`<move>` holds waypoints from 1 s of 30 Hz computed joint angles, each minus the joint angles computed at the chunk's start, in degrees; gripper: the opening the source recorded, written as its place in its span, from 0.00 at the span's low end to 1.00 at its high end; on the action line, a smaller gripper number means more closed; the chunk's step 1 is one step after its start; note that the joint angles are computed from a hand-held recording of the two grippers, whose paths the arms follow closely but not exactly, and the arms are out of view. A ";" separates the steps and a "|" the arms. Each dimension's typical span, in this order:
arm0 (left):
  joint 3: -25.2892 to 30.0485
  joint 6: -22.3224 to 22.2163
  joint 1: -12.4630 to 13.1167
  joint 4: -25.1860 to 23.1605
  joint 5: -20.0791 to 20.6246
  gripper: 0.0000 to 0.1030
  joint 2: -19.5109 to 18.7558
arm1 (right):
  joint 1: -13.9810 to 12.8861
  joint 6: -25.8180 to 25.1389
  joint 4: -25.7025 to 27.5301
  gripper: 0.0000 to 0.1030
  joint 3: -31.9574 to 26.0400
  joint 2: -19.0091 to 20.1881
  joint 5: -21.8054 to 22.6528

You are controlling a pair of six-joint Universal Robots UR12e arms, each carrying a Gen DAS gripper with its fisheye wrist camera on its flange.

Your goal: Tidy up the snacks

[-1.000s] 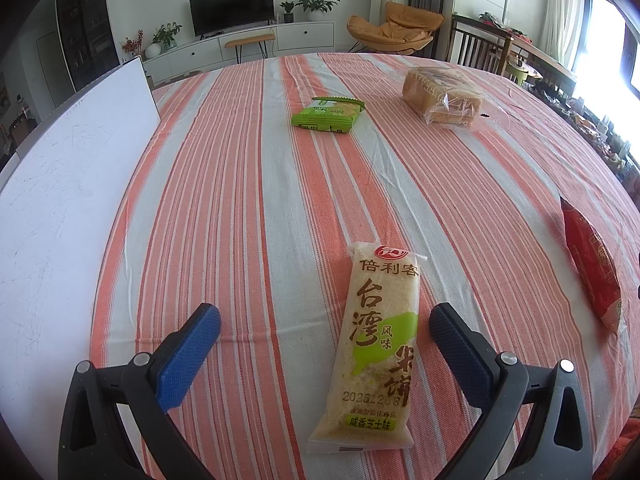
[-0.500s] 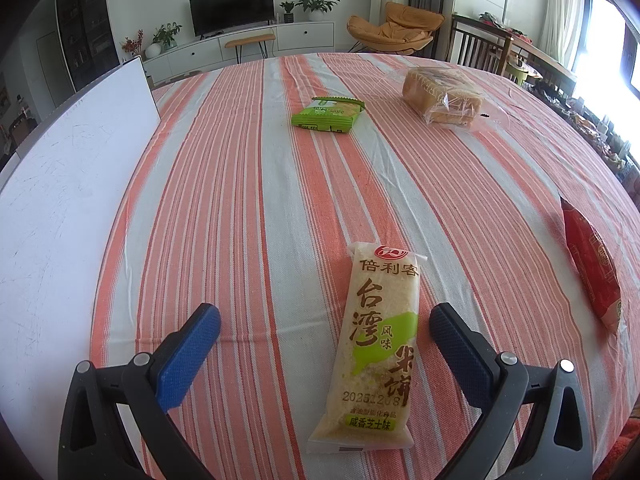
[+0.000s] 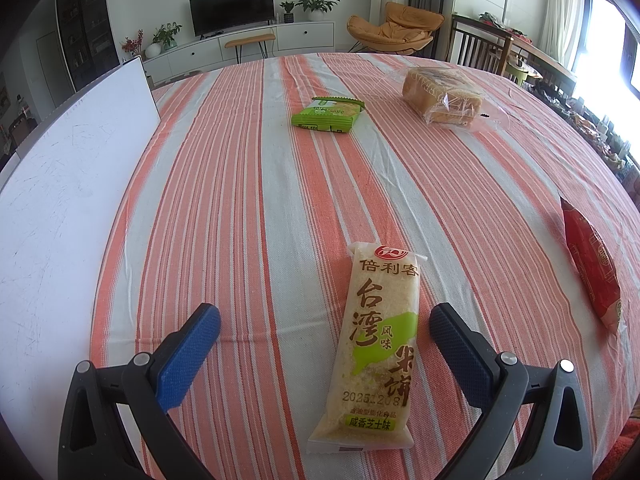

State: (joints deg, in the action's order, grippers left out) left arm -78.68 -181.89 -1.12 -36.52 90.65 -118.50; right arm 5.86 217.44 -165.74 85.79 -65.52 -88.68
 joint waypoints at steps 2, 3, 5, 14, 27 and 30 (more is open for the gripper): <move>0.00 -0.01 0.00 0.02 -0.01 1.00 0.00 | -0.96 5.90 -2.81 0.71 1.83 -0.58 0.29; 0.00 -0.01 0.00 0.02 -0.01 1.00 0.00 | -1.41 9.12 -3.89 0.71 2.68 -0.87 0.00; -0.03 0.02 0.00 0.03 -0.03 1.00 0.02 | -2.04 14.22 -4.80 0.71 3.88 -1.31 -0.66; -0.03 1.33 -0.06 -1.95 -0.47 0.94 0.56 | 1.23 -11.62 15.25 0.71 -8.07 3.14 0.41; -4.69 -2.39 4.85 -7.75 -26.67 0.27 6.72 | -1.06 -18.52 31.36 0.13 -10.93 1.99 14.62; -6.56 -4.70 6.45 -6.29 -32.23 0.27 9.01 | -1.72 -15.14 27.70 0.13 -8.75 0.45 21.08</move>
